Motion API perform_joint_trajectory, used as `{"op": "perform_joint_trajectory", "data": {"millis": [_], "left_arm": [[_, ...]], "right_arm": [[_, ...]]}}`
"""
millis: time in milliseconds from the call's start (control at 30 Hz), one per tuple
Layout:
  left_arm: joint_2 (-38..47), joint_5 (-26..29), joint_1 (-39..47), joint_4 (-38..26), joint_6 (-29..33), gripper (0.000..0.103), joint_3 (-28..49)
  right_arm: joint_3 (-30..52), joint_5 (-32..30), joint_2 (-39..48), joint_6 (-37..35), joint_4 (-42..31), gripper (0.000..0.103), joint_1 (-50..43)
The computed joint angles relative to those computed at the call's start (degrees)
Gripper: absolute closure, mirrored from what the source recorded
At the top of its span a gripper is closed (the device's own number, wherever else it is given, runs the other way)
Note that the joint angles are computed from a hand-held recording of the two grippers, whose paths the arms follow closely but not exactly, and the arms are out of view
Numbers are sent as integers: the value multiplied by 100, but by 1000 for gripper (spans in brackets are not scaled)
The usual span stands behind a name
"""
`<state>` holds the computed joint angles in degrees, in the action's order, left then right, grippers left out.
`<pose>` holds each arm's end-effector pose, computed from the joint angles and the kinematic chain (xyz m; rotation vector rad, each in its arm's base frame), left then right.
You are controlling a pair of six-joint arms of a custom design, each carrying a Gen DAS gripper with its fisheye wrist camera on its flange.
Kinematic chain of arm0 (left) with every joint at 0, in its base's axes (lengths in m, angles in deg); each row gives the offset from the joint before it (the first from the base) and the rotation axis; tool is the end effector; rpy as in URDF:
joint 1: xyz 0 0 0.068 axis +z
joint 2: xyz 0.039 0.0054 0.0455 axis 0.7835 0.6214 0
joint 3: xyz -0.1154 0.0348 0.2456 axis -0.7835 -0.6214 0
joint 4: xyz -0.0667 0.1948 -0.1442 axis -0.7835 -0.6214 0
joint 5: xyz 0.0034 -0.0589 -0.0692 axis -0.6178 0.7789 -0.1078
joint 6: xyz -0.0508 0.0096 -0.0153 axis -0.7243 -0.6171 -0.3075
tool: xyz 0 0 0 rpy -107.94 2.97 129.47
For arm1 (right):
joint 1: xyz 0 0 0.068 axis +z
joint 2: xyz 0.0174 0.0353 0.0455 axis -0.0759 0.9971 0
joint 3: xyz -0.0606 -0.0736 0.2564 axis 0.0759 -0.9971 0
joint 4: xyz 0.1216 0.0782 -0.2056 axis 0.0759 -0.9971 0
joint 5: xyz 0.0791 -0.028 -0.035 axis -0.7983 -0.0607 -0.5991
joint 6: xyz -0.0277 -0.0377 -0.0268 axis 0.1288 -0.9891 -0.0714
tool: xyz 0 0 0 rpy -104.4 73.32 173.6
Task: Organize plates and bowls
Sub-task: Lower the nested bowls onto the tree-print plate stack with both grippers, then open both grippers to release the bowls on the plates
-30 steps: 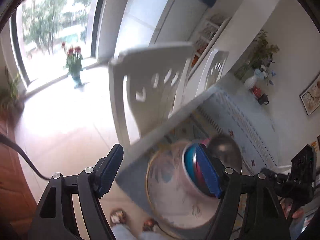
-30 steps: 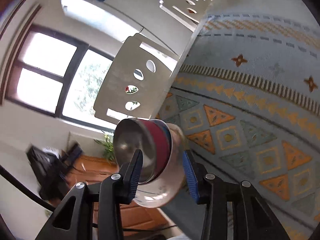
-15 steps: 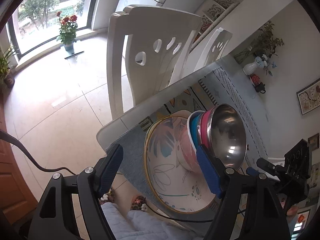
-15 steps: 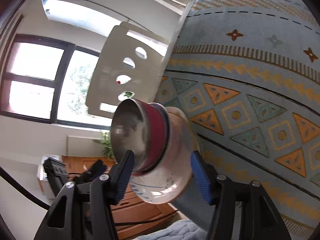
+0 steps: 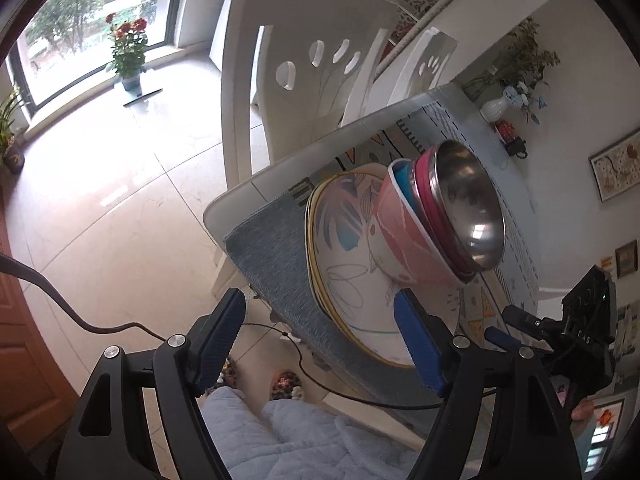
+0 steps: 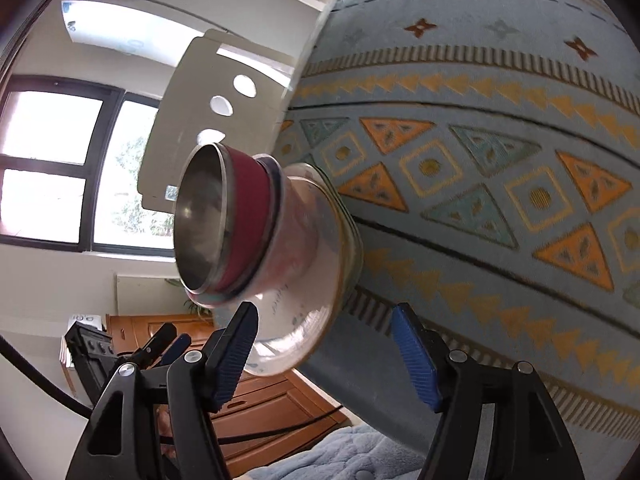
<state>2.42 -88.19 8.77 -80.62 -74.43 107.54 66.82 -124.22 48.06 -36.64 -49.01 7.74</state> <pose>0.1362 -0.1127 0.1203 -0.8796 2.4513 -0.4367 0.3520 0.0984 0.0793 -0.3605 2.8995 1.0559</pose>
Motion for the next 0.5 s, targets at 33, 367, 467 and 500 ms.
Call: {"op": "perform_joint_trajectory", "data": {"millis": [33, 367, 467, 500], "left_arm": [[81, 61, -30, 127, -5, 28, -56], [1260, 1098, 338, 1749, 662, 27, -334], [1644, 1331, 616, 2258, 816, 20, -459], [1763, 1508, 753, 2632, 831, 20, -600]], "right_arm": [[-150, 10, -55, 26, 87, 35, -15], [-1453, -95, -426, 369, 953, 35, 82], [-1762, -86, -508, 713, 1428, 35, 222], [-1829, -108, -500, 826, 1571, 35, 274]]}}
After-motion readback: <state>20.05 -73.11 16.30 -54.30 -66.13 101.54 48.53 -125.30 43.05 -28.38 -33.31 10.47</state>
